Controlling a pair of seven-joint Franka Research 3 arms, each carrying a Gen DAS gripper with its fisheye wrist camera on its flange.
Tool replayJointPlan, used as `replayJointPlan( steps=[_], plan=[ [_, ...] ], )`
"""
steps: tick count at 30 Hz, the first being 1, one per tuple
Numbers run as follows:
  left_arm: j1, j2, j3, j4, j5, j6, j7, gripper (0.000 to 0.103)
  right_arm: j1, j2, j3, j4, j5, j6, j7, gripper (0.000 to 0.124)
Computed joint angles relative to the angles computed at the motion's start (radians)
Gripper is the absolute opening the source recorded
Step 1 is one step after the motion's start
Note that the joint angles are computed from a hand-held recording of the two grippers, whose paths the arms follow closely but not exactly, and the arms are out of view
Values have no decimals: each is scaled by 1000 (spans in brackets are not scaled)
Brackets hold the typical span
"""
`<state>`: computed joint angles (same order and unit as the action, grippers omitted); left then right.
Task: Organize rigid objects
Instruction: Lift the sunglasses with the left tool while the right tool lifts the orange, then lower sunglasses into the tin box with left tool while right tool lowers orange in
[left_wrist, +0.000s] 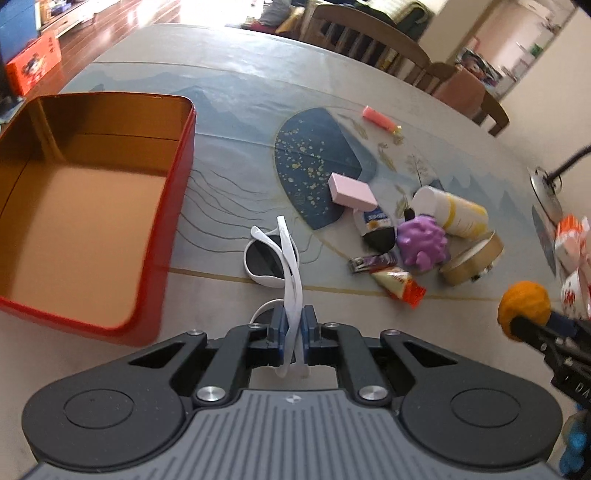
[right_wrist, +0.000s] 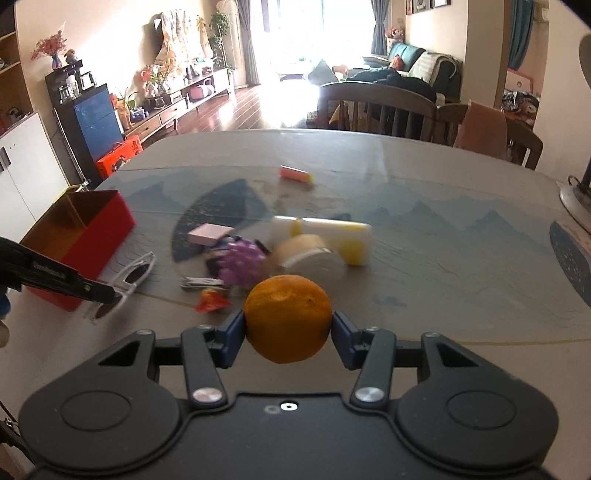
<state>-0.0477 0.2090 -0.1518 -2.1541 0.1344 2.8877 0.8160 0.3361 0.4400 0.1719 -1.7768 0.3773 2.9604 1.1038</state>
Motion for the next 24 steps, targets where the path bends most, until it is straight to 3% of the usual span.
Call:
replayJointPlan(
  steps=[9,14,18,24],
  plan=[
    [147,-67,-136,-73,-368,85,456,8,170,-35,-125,-41,-141,66,247,49],
    [172,-126,-157,-92,-615,104,705,8,185,-31,-100,-16,-183,87,281,49],
    [151,-183,-122,-117,-741,113,833,8,194,5,-71,49,-204,83,262,49],
    [106,-246,-26,-176,-728,144,831,8,185,112,5,226,-193,22,171,49]
  ],
)
